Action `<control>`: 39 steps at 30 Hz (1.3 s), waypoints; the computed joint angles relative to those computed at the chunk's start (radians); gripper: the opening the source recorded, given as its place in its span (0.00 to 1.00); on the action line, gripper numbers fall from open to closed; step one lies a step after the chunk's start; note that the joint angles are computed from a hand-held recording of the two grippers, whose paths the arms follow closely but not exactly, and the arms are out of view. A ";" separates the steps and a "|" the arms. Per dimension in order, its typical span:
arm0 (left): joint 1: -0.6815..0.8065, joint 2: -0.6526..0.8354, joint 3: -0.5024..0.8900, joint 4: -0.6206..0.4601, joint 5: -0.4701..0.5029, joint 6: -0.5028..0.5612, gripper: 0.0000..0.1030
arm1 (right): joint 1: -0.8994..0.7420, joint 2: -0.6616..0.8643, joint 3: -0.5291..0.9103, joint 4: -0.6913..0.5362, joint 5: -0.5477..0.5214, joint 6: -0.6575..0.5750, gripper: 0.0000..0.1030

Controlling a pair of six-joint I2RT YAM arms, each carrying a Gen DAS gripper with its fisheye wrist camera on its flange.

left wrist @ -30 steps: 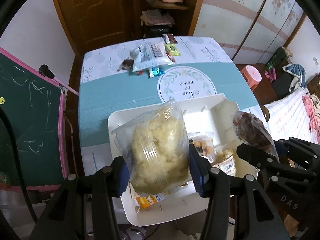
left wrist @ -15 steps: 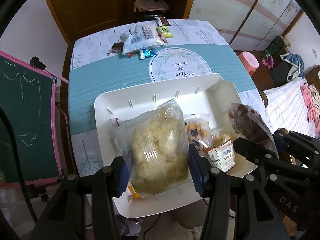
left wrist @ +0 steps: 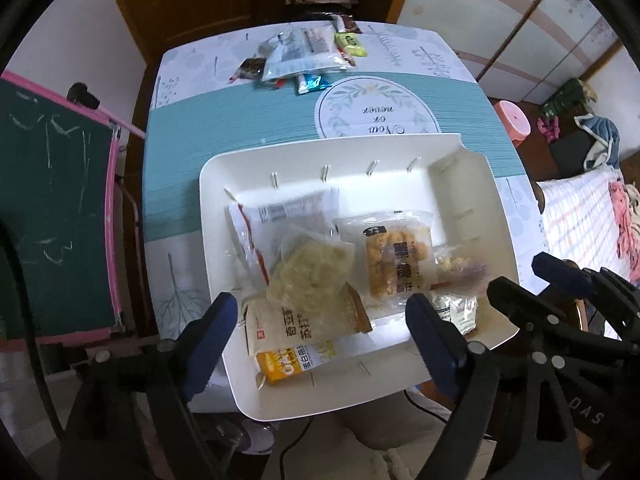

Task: Organize snacks
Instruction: 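Withdraw both open tools from the tray to the snack pile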

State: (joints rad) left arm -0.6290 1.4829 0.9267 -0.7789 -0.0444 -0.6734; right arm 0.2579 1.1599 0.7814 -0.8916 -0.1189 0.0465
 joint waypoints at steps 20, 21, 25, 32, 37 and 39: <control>0.003 -0.027 0.012 -0.020 -0.028 -0.032 0.84 | 0.011 0.004 0.031 -0.028 0.024 -0.019 0.59; 0.003 -0.028 0.013 -0.022 -0.031 -0.037 0.84 | 0.012 0.012 0.038 -0.028 0.025 -0.022 0.59; 0.023 -0.021 0.023 -0.026 -0.027 -0.037 0.84 | 0.018 0.044 0.063 -0.022 0.024 -0.037 0.59; 0.072 0.016 0.060 -0.025 -0.029 -0.008 0.84 | 0.017 0.129 0.122 0.003 0.017 -0.077 0.59; 0.119 0.084 0.119 -0.031 -0.027 0.035 0.84 | 0.005 0.210 0.173 0.029 0.012 -0.113 0.59; 0.146 0.132 0.167 -0.037 -0.020 0.061 0.84 | -0.008 0.246 0.198 0.043 0.008 -0.132 0.59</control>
